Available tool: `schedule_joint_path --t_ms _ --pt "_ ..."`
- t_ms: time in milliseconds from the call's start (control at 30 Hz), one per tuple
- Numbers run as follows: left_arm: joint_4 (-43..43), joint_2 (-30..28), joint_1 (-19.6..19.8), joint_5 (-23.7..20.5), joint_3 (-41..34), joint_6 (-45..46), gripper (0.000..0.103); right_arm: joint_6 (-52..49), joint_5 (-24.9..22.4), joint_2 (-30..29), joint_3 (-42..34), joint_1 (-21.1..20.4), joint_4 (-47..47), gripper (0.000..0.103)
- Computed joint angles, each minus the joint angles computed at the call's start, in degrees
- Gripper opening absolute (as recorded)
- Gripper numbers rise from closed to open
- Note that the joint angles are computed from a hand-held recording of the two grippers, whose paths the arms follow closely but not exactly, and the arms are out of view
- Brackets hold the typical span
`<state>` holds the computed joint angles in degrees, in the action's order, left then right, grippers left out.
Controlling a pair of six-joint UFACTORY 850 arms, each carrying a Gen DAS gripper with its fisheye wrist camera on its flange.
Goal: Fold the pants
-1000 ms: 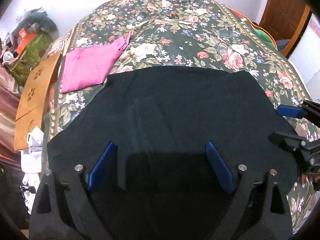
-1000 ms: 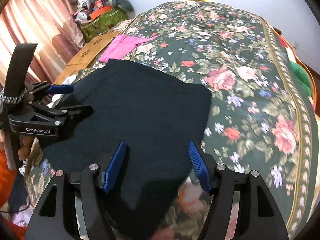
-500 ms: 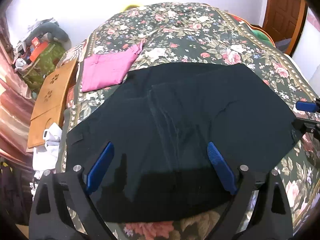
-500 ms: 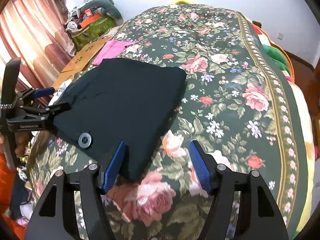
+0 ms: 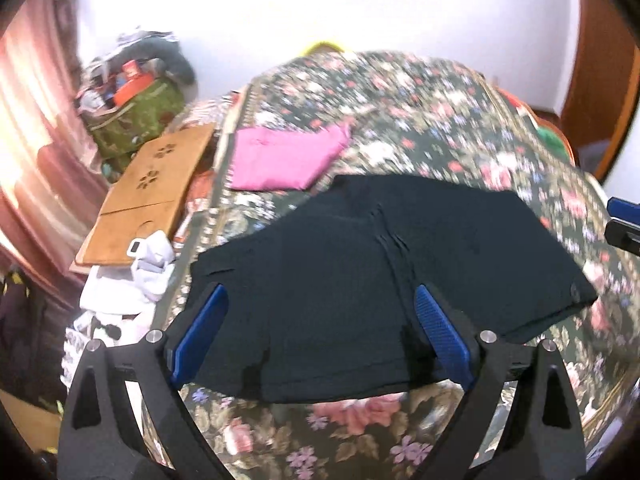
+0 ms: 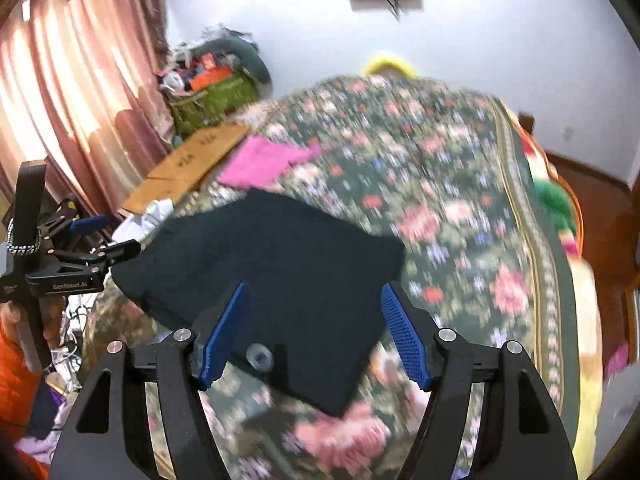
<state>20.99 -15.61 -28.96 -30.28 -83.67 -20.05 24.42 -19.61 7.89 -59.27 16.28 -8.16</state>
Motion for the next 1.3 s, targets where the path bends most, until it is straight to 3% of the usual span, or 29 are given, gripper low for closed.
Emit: schedule_joint_path --t_ms 100,300,433,667,1033,1300 --pt "-0.8 2.2 1.7 1.3 1.7 -0.8 0.095 5.4 1.4 -1.9 -2.0 2.2 -8.3 0.07" --pt "-8.0 5.0 6.9 1.8 4.8 2.7 0.095 -3.6 0.6 -8.7 -7.1 4.0 -1.1 0.07" --pt "-6.3 4.4 9.2 -1.0 5.9 -0.8 0.095 -5.4 -1.8 -12.3 -9.3 5.1 -0.2 0.07" --pt "-24.0 2.8 13.7 -4.5 7.4 11.4 0.095 -7.3 -7.4 -15.4 -11.1 6.2 0.6 0.07" --pt "-59.1 -0.9 19.9 -15.0 7.5 34.5 0.095 -8.4 -9.7 -16.2 -12.0 6.5 2.1 0.07" --pt "-68.9 -3.8 21.8 -18.0 6.5 38.3 0.095 -10.8 -9.3 -16.2 -11.9 6.0 4.6 0.07"
